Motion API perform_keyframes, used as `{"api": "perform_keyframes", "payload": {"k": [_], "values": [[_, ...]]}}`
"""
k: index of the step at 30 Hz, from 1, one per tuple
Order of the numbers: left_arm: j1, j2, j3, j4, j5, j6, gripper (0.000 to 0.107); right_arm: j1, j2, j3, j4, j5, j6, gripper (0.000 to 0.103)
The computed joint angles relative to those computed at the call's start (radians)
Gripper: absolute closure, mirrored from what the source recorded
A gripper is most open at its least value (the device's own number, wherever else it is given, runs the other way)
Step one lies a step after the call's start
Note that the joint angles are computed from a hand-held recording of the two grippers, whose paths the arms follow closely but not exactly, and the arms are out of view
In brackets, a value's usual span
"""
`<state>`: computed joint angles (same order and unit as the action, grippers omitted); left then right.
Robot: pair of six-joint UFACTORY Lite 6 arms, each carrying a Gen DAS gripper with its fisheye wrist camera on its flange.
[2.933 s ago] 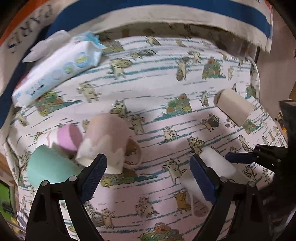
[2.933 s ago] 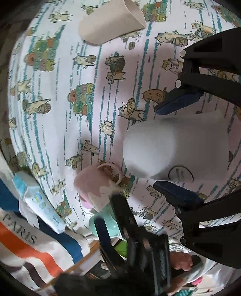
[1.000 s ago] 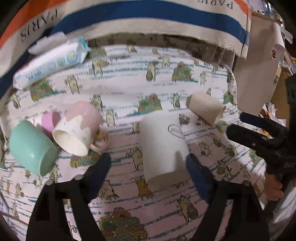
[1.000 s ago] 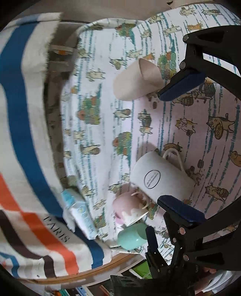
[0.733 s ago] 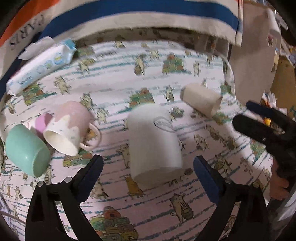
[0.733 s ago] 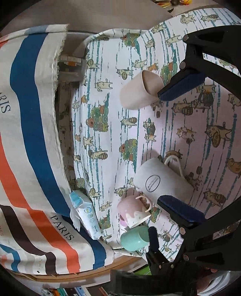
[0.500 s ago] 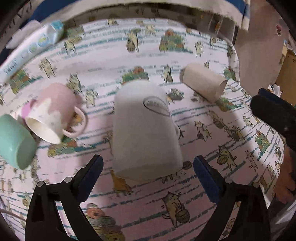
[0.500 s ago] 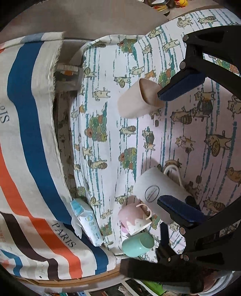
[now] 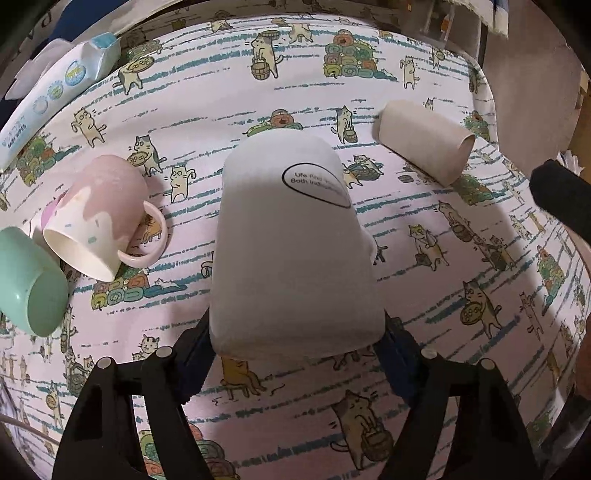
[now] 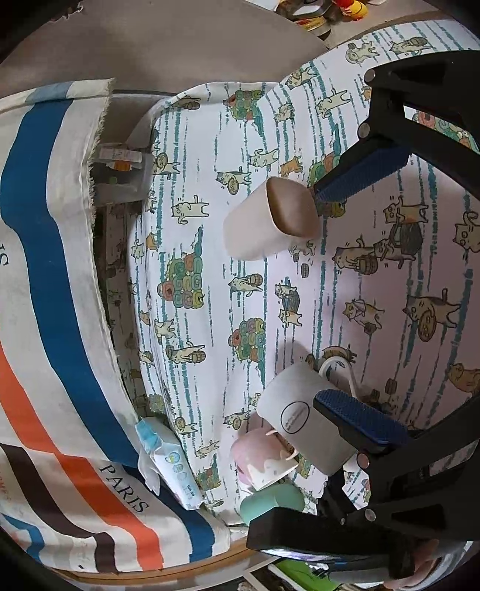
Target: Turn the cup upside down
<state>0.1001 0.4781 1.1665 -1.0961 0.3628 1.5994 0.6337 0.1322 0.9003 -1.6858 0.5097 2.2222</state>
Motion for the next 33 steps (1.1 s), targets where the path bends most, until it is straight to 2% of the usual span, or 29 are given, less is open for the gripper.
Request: {"api": "perform_keyframes", "payload": {"k": [8,13,17,27,33], "values": [[0.042,-0.100,-0.060,-0.122,0.046,0.128,0.031,0.024,0.014,0.025,0.020,0.030,-0.044,0.001],[0.055,-0.148,-0.041,-0.088,0.091,0.107,0.032,0.019,0.025,0.048,0.031,0.023,-0.055,0.001],[0.040,-0.129,0.008,-0.055,0.092,0.061,0.032,0.014,0.031,0.067,0.047,0.013,-0.069,0.001],[0.024,-0.025,0.189,0.024,0.170,-0.097,0.034,-0.002,0.005,0.065,0.062,0.027,-0.090,0.001],[0.024,-0.030,0.184,-0.066,0.172,-0.011,0.035,-0.019,0.011,0.058,0.051,0.018,-0.076,0.001]]}}
